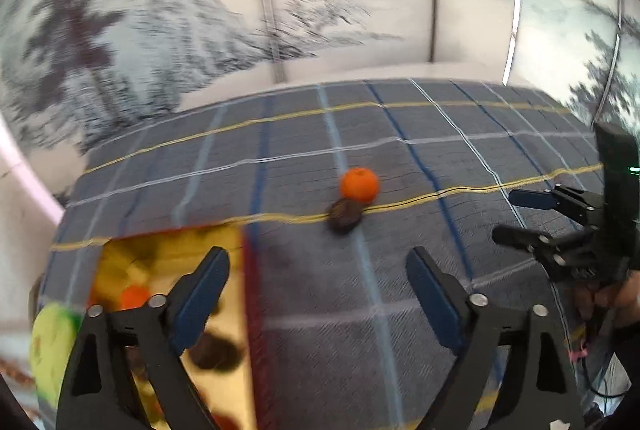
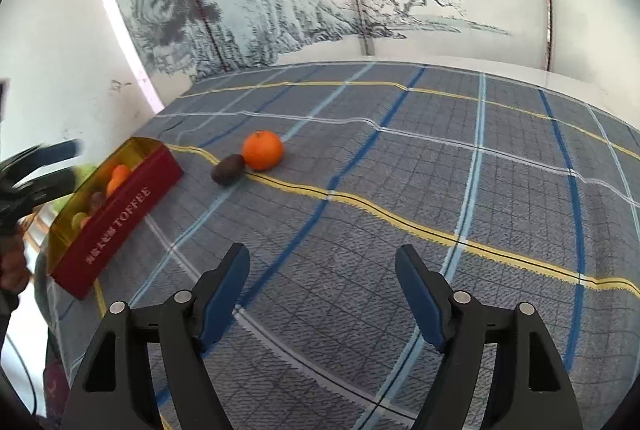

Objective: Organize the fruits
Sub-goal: 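Move both grippers back toward the passion fruit and mandarin on the cloth, then grasp the dark passion fruit with the left gripper while the right gripper grasps the mandarin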

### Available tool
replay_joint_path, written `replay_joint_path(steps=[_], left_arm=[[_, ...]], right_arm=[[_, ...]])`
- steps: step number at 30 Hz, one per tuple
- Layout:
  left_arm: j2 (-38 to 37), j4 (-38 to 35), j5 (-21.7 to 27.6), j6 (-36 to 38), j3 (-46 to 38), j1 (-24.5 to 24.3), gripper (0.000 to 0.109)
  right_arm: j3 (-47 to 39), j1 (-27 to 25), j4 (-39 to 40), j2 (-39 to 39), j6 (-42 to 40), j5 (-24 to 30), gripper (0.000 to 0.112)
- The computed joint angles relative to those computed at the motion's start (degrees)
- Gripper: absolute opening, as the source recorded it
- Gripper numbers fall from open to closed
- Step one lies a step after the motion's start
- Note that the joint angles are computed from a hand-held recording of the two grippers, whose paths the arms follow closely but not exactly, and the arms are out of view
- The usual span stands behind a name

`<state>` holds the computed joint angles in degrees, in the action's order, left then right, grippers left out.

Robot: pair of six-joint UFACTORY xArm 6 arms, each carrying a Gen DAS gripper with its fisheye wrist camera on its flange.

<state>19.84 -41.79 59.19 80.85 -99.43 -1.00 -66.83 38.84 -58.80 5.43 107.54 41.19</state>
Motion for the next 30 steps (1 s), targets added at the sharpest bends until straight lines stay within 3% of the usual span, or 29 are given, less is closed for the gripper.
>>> replay_joint_path(steps=[4,6,14,19,20,21,23,28,30], left_arm=[[1.7,5.4,-4.9,-2.7,0.8,-5.0,0.072],[4.3,8.6,-4.9,-6.7,-1.9,-6.5,0.066],[11.0,16.4,-7.7,-14.0,-8.5,-9.9,0.062],[14.6,18.9,-5.0,-17.2,-12.3,-10.2,0.061],[15.2,17.1,-3.4,-17.0,-13.4,-9.8,0.054],[16.8,16.2,0.6,-17.8,-16.5,-9.2,0.037],[17.7,15.8,4.0,-20.5,-18.8,-8.7,0.033],[7.5,8.5,0.7,-15.5,-4.5,-6.7,0.033],[2.6,4.5,-0.1,-12.2,1.4,-5.2,0.033]], right_arm=[[2.8,-0.5,-5.2,-2.0,6.5,-2.8,0.081],[3.3,-0.7,-6.9,-2.4,8.2,-3.7,0.082],[4.1,-0.9,-10.2,-2.9,11.4,-5.7,0.086],[4.7,-0.9,-11.7,-3.3,13.0,-6.4,0.087],[4.7,-0.9,-11.7,-3.3,13.0,-6.4,0.088],[4.7,-0.9,-11.7,-3.3,13.0,-6.4,0.088],[4.7,-0.9,-11.6,-3.3,12.9,-6.2,0.088],[4.3,-1.0,-10.2,-2.8,11.5,-6.5,0.088],[3.5,-2.5,-5.2,-1.9,6.0,-9.7,0.088]])
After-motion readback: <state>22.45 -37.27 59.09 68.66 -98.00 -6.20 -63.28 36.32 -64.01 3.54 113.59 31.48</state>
